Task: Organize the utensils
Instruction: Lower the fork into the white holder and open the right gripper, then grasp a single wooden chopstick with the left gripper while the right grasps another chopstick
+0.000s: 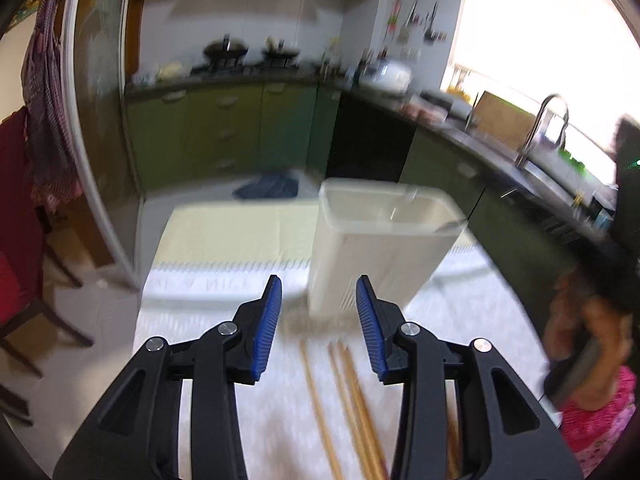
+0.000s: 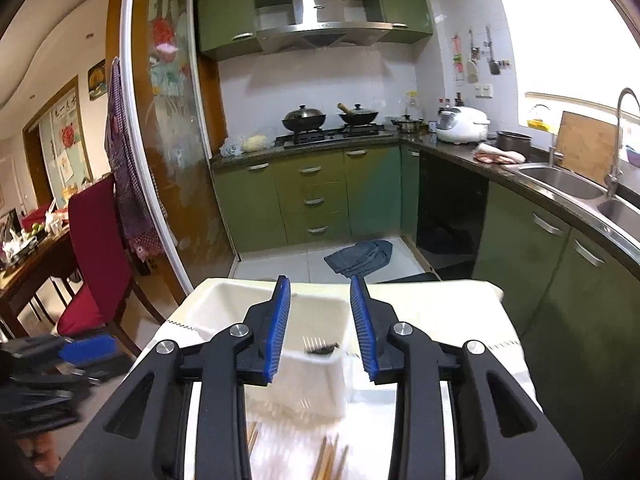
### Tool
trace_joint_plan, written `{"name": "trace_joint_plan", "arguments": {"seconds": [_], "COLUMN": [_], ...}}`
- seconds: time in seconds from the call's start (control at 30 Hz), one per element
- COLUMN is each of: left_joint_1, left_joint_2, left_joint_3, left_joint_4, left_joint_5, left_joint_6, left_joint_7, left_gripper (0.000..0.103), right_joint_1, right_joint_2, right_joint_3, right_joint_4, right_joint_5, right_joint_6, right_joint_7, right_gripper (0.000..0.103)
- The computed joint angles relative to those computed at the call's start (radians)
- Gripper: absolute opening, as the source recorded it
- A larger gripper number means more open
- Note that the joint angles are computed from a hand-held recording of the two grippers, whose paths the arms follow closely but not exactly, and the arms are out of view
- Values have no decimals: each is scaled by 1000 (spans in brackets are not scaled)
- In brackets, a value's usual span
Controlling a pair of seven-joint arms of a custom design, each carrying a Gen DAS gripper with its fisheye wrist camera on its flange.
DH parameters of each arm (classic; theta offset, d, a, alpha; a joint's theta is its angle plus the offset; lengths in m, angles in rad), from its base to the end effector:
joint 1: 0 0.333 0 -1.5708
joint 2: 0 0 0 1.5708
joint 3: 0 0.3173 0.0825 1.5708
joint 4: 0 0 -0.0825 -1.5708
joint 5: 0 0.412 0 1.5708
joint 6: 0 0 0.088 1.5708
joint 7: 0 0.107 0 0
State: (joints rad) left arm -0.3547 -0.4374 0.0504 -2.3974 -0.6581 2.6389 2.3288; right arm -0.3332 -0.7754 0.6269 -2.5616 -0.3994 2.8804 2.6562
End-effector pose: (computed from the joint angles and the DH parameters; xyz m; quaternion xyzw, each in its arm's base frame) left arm 0.4696 -0.1288 0.5418 -0.4334 0.8073 -0.3784 0.1314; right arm 0.3981 0.1859 0.5601 -0.4794 0.7007 -0.3818 0.3653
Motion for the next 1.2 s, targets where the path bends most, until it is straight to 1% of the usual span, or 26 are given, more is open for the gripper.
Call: {"name": "trace_joint_plan", "arguments": {"seconds": [0.03,0.07,0.1,0.13,0.2,0.23,0.3,0.37,0.43,0.5,0.6,0.67,0.73,0.77,0.8,0.87,0.93,1.1,1.2], "left_joint_1": [43,63,86,104,127,137,150,148,145,142,142,140,139,138,139,142,141,145,153], "left_joint_2": [8,16,31,55,97,113,126,123,130,149,178,192,200,206,211,226,232,246,250], "left_joint_3": [-33,-47,-63,-73,-87,-98,-130,-151,-169,-178,-185,-185,-186,-186,-189,-193,-196,-188,-185], "left_joint_4": [2,6,17,36,61,68,55,30,19,32,52,64,69,75,76,83,86,106,109], "left_joint_5": [77,124,179,226,280,303,359,393,432,462,493,502,504,504,511,524,526,506,513], "left_joint_6": [-40,-77,-133,-209,-301,-326,-323,-296,-277,-281,-297,-315,-328,-335,-335,-327,-320,-331,-329], "left_joint_7": [-66,-104,-149,-189,-237,-261,-299,-325,-363,-401,-453,-463,-471,-472,-477,-489,-489,-458,-435], "left_gripper": [37,37,38,38,38,38,38,38,38,38,36,28,24,18,16,13,8,7,7], "right_joint_1": [51,95,142,202,295,329,396,438,463,486,511,513,520,517,515,510,511,542,577], "right_joint_2": [-26,-48,-72,-100,-152,-180,-236,-291,-339,-374,-400,-387,-356,-332,-312,-271,-228,-92,23], "right_joint_3": [-30,-57,-83,-114,-162,-179,-218,-245,-254,-266,-290,-301,-327,-328,-325,-318,-323,-365,-420], "right_joint_4": [-17,-34,-52,-72,-109,-131,-169,-210,-247,-275,-307,-312,-313,-303,-295,-276,-255,-203,-167], "right_joint_5": [19,34,48,66,96,108,141,165,181,200,228,237,258,266,270,274,282,333,406], "right_joint_6": [-39,-71,-109,-171,-277,-318,-414,-480,-533,-577,-603,-603,-581,-571,-564,-553,-537,-496,-472], "right_joint_7": [-15,-31,-50,-81,-125,-138,-166,-181,-183,-188,-202,-218,-242,-247,-252,-258,-269,-326,-386], "right_gripper": [31,31,31,31,31,31,31,31,31,31,31,31,31,31,31,31,31,31,30]}}
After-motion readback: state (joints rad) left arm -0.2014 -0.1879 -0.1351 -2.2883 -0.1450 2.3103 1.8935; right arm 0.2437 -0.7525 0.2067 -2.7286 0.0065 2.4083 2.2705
